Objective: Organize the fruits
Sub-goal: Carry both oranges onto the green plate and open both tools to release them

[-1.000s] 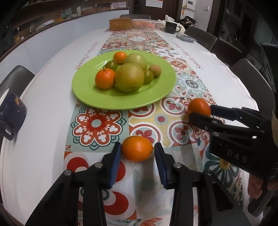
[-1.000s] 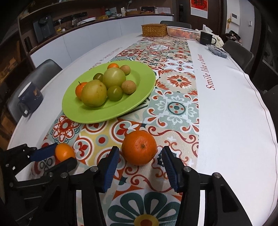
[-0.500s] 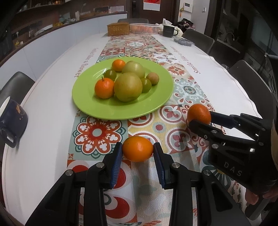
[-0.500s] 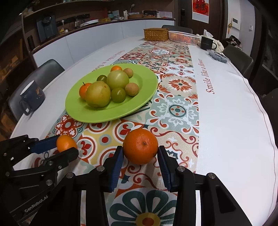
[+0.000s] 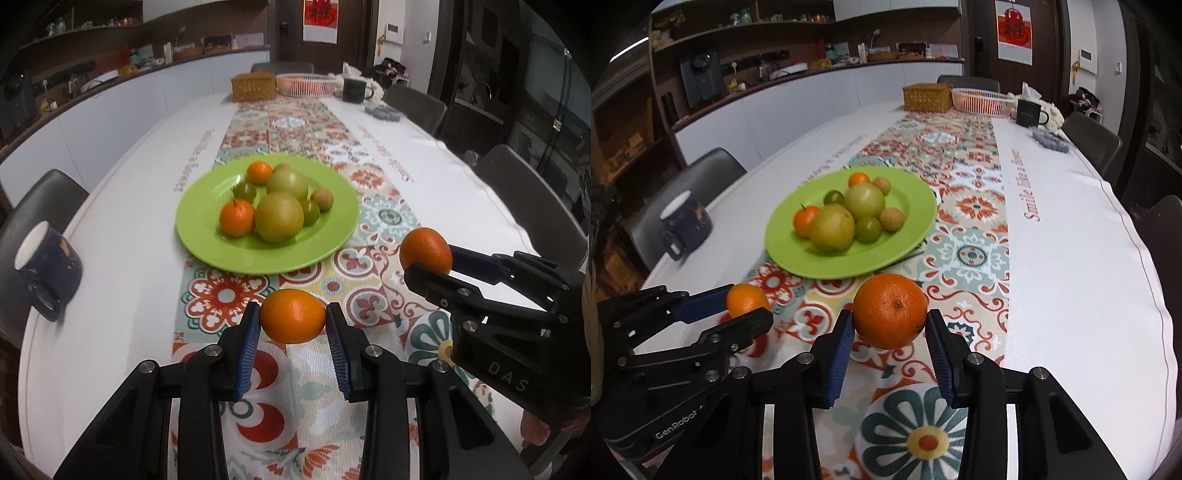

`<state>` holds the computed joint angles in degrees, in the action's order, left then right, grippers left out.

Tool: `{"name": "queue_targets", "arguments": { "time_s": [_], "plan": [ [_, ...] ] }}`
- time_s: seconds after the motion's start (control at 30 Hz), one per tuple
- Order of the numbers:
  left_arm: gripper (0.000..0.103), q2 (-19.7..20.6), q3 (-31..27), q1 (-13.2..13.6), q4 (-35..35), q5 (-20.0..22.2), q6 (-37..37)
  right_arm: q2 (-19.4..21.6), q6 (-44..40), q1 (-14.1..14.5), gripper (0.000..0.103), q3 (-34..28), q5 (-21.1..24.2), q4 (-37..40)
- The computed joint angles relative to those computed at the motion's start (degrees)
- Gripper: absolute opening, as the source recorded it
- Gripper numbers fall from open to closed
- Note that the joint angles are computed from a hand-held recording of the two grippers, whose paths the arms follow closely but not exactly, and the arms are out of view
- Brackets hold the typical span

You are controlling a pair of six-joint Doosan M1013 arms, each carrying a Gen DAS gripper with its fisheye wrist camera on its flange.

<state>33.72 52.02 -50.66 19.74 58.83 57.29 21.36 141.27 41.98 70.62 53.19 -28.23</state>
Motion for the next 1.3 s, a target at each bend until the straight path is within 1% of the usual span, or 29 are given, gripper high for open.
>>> {"name": "queue_targets", "arguments": {
  "time_s": [0.1,0.33,0.63,0.77,0.97,1.13,1.3],
  "plan": [
    [0.036,-1.1,0.7,-0.1,1.0,-0.8,-0.7,-0.7,1.3,0.8,0.041,0.0,-0.5,-1.7],
    [0.036,-2.7,1.2,-0.3,3.9,-2.1,-1.9,-0.9,2.0,1.8,0.041,-2.0,-0.6,-4.8],
    [0.036,-2.2,-1.5,0.3,7.1,-2.0,-1.3,0.8,-1.0,1.3,0.041,-6.4,0.3,-5.0],
    [0.036,-1.1,-4.0,0.9,7.7,-1.4,-0.4,2.2,-3.3,0.4,0.041,-9.0,0.4,-3.7],
    [0.036,1.4,-8.2,2.1,7.5,-0.2,1.3,4.6,-6.4,-0.8,0.041,-12.7,1.9,-2.8],
    [0.036,4.4,-12.9,3.5,4.8,1.2,2.8,6.7,-8.6,-2.5,0.041,-15.7,2.5,0.4],
    [0.036,8.3,-18.8,5.1,1.4,4.3,4.7,9.1,-10.9,-4.3,0.041,-18.5,3.2,4.8]
  ]
}}
